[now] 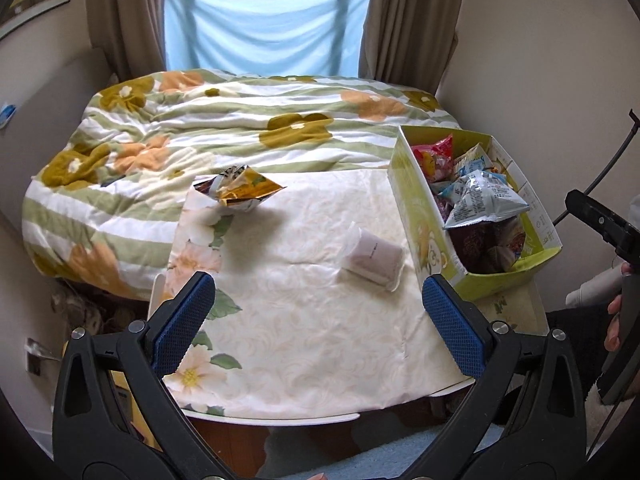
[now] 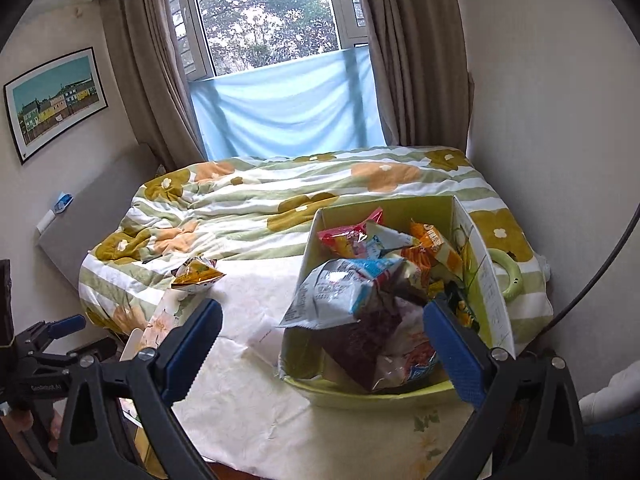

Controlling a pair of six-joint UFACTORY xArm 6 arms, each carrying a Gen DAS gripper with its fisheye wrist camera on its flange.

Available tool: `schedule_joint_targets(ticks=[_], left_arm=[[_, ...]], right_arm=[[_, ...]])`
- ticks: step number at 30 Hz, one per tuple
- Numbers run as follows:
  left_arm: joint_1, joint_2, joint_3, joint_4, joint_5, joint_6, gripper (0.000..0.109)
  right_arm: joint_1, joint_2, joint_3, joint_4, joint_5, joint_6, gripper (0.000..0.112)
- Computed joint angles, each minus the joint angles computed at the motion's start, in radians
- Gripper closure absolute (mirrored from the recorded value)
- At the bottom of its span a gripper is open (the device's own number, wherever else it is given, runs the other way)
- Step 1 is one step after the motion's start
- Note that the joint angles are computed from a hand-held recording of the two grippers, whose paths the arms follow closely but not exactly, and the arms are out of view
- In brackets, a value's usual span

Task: Organize snacks
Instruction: 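Move both grippers out of the box toward the last two snacks on the table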

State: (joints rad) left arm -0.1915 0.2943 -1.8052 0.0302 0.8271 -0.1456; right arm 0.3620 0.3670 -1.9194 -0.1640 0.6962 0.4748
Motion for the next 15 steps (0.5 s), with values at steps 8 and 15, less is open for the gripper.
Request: schedule_joint_targets(ticks=[8,15], left_arm=[[0.13,0.013,-0.02,-0.176,0.029,0.268,0.006],[0.218,0.197,-0.288,-0.266,0.151,0.432,0.006]], right_arm=[[0.128,0.09,-0.136,-0.219,0.134,0.32,0.012],[0.217,0.299,-0.452,-0.264,0.314,0.426,0.012]])
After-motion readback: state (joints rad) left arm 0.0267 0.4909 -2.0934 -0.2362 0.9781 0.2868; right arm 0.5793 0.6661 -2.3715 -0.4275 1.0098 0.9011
